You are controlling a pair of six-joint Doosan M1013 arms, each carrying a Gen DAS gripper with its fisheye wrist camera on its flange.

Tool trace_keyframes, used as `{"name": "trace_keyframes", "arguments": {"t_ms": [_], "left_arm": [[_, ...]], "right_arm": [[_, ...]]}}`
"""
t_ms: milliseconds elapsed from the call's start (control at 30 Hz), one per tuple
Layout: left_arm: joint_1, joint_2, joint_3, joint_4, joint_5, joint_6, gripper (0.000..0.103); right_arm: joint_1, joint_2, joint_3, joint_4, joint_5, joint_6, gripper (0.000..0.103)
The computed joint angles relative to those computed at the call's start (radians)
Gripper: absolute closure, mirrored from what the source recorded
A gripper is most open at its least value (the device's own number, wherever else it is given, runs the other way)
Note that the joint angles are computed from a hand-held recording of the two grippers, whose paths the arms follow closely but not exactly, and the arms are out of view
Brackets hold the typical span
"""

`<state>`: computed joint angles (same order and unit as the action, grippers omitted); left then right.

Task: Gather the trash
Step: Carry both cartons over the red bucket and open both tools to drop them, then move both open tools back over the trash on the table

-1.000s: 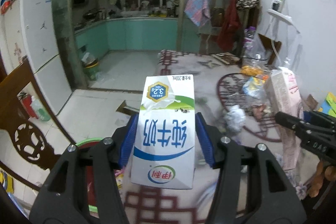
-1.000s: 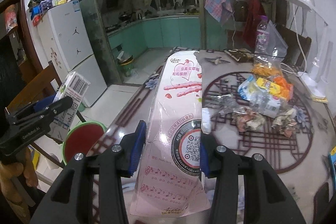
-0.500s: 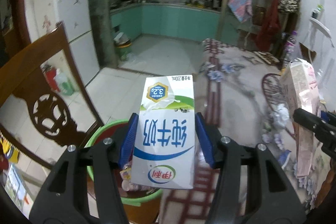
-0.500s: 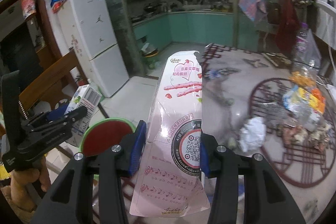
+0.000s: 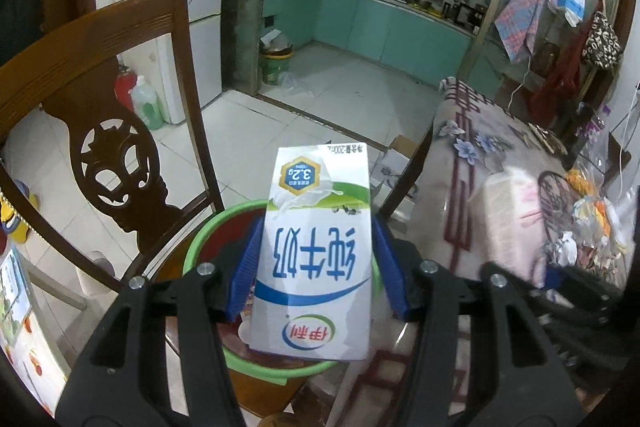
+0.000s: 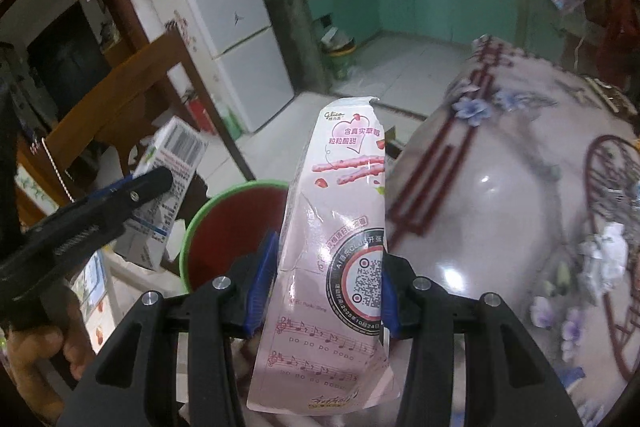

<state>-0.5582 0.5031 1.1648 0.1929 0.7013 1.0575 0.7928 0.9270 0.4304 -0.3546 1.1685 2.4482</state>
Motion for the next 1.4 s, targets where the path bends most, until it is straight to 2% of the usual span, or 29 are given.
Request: {"name": "trace_keyframes", "arguments": {"t_ms": [133, 467, 500, 533, 567, 600, 700, 867, 1000, 1200, 1400], "left_arm": [[0.005, 0.005, -0.007, -0.005, 0.007, -0.019, 0.051], [0.002, 0.018, -0.024, 0.072, 0.039, -0.088, 0.05], [0.0, 0.019, -0.025, 0.094, 0.044, -0.104, 0.041], [-0.002, 0.017, -0.021, 0.114, 0.039, -0.122, 0.027], [-0.001, 0.012, -0.014, 0.121, 0.024, -0.131, 0.023], [-0.002, 0.008, -0.009, 0.128, 0.013, -0.138, 0.023], [-0.008, 0.008, -0.009, 0.142, 0.011, -0.129, 0.022], [-0.016, 0.006, -0.008, 0.109, -0.016, -0.098, 0.02], [-0.027, 0.006, -0.014, 0.061, -0.037, -0.043, 0.019], [-0.065, 0.015, -0.036, -0.032, -0.054, 0.074, 0.017], [-0.109, 0.035, -0.071, -0.117, -0.058, 0.204, 0.014]], "right_arm": [[-0.006, 0.065, -0.103, 0.049, 0.058, -0.048, 0.059], [-0.017, 0.125, -0.199, 0.099, 0.104, -0.076, 0.057], [-0.019, 0.153, -0.257, 0.102, 0.141, -0.086, 0.044], [-0.018, 0.167, -0.288, 0.098, 0.16, -0.087, 0.027], [-0.015, 0.16, -0.276, 0.074, 0.153, -0.071, 0.026], [-0.011, 0.135, -0.229, 0.047, 0.124, -0.054, 0.026], [-0.003, 0.095, -0.163, -0.005, 0.118, -0.029, 0.026], [0.006, -0.068, 0.123, -0.094, 0.001, 0.1, 0.022], [0.016, -0.176, 0.297, -0.164, -0.041, 0.214, 0.019], [0.035, -0.305, 0.495, -0.26, -0.011, 0.334, 0.018], [0.03, -0.429, 0.694, -0.333, 0.085, 0.455, 0.016]]}}
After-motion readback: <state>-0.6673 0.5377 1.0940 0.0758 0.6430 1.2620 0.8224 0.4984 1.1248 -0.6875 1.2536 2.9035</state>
